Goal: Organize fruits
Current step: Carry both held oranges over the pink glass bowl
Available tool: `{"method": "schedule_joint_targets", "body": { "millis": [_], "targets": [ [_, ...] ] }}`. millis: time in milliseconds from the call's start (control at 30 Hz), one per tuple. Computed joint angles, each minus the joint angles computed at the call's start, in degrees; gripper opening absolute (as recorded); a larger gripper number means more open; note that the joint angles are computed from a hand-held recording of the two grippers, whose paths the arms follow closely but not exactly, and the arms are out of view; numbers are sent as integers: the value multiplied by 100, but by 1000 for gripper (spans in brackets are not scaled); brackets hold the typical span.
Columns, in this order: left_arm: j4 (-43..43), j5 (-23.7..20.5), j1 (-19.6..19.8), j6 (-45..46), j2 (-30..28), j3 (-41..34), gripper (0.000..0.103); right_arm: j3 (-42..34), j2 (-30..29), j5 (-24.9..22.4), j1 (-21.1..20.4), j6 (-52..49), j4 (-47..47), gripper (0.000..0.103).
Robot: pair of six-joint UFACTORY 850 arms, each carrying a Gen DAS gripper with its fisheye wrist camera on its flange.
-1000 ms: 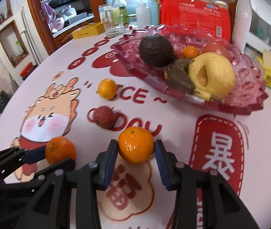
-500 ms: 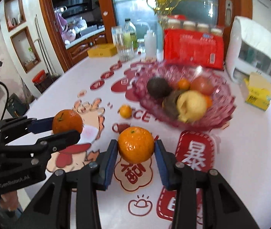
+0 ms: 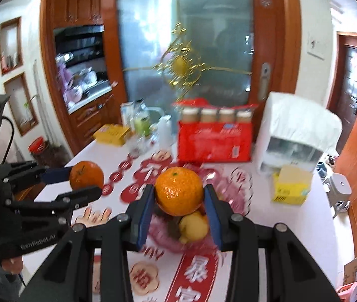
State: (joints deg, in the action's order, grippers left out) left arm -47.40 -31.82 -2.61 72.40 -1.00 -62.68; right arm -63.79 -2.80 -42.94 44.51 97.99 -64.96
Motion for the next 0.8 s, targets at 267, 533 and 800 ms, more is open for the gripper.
{"method": "schedule_joint_targets", "body": {
  "millis": [267, 533, 800],
  "targets": [
    [697, 213, -570, -1212, -1224, -851, 43, -13, -449, 669, -1013, -182, 438, 40],
    [2122, 624, -952, -2654, -2128, -1093, 43, 197, -1176, 1613, -1584, -737, 1286, 40],
    [2914, 698, -1072, -3471, -2608, -1248, 43, 171, -1601, 1801, -1726, -1449, 2054, 40]
  ]
}}
